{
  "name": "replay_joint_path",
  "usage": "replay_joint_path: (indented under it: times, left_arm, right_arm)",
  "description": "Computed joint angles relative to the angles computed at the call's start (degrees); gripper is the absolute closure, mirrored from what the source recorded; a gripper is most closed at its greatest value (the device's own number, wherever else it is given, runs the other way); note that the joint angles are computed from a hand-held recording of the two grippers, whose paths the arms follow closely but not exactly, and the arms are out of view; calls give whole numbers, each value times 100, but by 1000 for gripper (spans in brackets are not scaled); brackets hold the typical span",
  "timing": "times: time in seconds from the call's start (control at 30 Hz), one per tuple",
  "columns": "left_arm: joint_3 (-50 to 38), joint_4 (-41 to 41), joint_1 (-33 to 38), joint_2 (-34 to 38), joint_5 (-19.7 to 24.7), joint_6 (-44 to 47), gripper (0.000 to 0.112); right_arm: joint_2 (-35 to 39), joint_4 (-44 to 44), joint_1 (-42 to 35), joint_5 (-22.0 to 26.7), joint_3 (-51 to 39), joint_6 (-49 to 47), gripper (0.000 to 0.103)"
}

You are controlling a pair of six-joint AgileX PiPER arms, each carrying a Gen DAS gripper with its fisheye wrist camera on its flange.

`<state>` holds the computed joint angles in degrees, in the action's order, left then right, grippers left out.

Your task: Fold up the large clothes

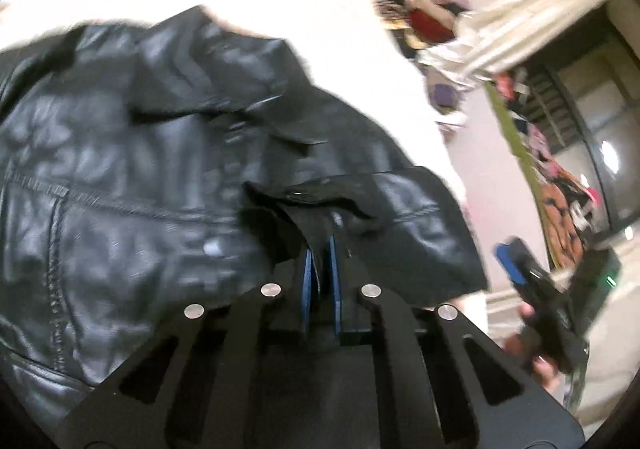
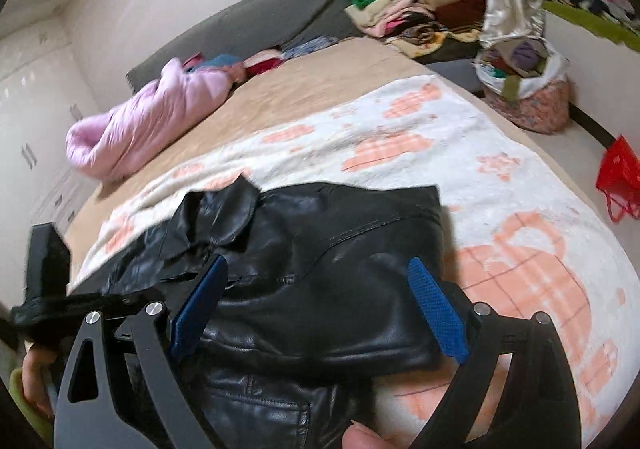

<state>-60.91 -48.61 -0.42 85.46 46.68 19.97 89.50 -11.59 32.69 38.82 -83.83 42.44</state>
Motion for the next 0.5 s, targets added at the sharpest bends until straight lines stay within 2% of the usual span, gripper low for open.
replay_joint_path:
  times: [0.23, 0.4, 0.5]
  left_arm:
    - [-1005, 380, -440, -295, 184, -379, 112]
    - [-1973, 547, -113, -268, 650, -561, 112]
    - [-2286, 424, 342, -408, 862, -445, 112]
  right_arm:
    - [-528, -174, -397, -387, 558, 698, 13]
    - [-814, -198, -653, -596, 806, 905, 13]
    - [-814, -24, -742, -636, 828, 822, 13]
